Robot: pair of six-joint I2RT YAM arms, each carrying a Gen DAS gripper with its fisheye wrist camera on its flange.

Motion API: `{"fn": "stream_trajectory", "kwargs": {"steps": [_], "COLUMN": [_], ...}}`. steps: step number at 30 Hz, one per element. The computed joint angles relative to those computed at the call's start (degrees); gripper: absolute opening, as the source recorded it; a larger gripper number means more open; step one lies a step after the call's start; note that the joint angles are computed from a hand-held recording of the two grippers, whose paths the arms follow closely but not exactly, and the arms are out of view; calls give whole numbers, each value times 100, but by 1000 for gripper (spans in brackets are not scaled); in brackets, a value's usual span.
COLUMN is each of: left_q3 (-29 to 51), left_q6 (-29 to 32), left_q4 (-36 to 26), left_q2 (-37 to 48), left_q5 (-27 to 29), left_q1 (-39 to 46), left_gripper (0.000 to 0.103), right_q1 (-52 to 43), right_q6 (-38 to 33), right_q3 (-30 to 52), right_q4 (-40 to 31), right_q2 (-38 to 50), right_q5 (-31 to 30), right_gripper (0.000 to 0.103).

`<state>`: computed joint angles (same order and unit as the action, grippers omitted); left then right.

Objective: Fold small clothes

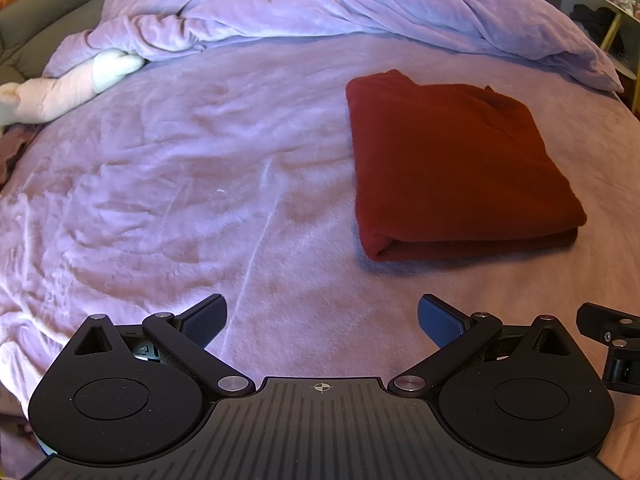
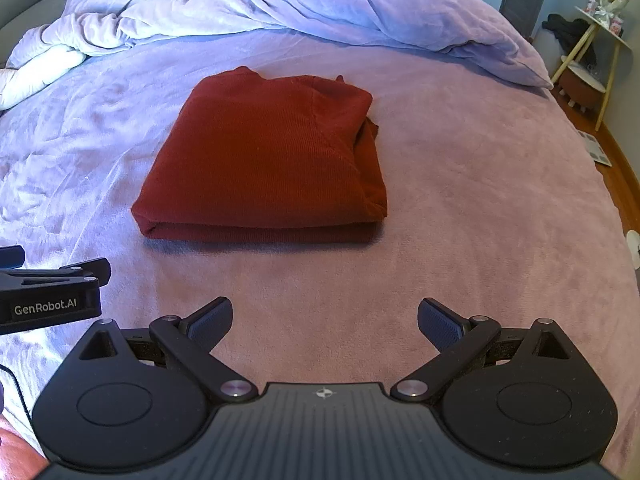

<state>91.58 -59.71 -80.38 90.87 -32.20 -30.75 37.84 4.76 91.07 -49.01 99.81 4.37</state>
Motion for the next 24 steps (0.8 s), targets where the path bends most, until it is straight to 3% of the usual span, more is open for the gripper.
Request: {"fn": "stream_trajectory", "kwargs": {"steps": [24], "left_q3": [-201], "left_q6": [122], "left_q4": [192], "left_q2": [-149], "left_q5": [-15], "left_q1": [-20], "left_gripper": [103], "right_q1": [-55], "right_q6": [5], "right_q3": [-150], "right_q4": [89], "right_q2": [-100], "right_q5": [-2], "right_gripper": [99]}}
